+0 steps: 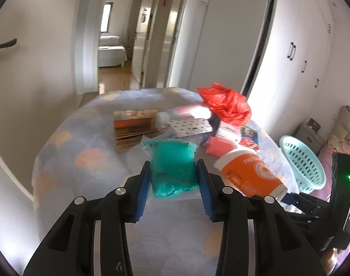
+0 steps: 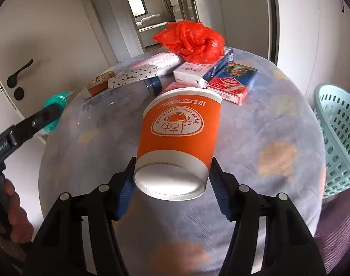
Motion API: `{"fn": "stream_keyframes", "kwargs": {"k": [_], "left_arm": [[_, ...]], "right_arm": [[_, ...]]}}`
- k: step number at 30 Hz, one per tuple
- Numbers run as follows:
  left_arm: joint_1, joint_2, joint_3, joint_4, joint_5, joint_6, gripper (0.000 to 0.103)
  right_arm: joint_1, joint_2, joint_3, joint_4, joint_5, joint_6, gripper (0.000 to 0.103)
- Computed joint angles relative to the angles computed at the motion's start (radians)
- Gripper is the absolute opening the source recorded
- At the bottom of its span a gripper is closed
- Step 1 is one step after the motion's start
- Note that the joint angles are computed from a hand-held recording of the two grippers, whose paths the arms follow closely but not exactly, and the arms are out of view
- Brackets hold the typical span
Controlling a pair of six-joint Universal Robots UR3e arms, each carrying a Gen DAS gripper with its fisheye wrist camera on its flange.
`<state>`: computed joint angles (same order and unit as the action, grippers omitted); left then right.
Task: Collect trash
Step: 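Grasp the orange paper cup with the right tool while the left tool holds the green packet, then carry the cup and packet over the teal basket and open both tools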
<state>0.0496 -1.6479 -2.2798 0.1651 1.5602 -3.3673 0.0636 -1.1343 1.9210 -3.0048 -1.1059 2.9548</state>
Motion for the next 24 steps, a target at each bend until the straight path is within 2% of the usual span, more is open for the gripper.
{"fn": "stream_keyframes", "kwargs": {"k": [7, 9, 11, 15, 19, 20, 24], "left_arm": [[-0.07, -0.067, 0.07, -0.003, 0.017, -0.01, 0.038], [-0.088, -0.089, 0.089, -0.005, 0.021, -0.012, 0.038], [-0.097, -0.101, 0.103, -0.012, 0.022, -0.014, 0.038], [-0.106, -0.115, 0.124, -0.025, 0.012, -0.017, 0.038], [-0.124, -0.132, 0.147, -0.034, 0.007, -0.014, 0.038], [-0.135, -0.142, 0.162, -0.039, 0.013, -0.016, 0.038], [-0.169, -0.176, 0.229, -0.063, 0.022, -0.014, 0.038]], "right_arm": [[-0.085, -0.055, 0.093, -0.024, -0.004, -0.06, 0.058], [-0.106, -0.05, 0.084, -0.004, 0.005, -0.062, 0.06], [-0.112, -0.04, 0.051, 0.041, 0.006, -0.057, 0.066], [-0.117, -0.008, -0.001, 0.066, 0.023, -0.044, 0.069], [-0.126, 0.024, -0.058, 0.108, 0.058, -0.016, 0.068], [-0.127, 0.026, -0.063, 0.114, 0.061, -0.014, 0.063], [-0.165, -0.002, -0.037, 0.108, 0.102, -0.034, 0.062]]}}
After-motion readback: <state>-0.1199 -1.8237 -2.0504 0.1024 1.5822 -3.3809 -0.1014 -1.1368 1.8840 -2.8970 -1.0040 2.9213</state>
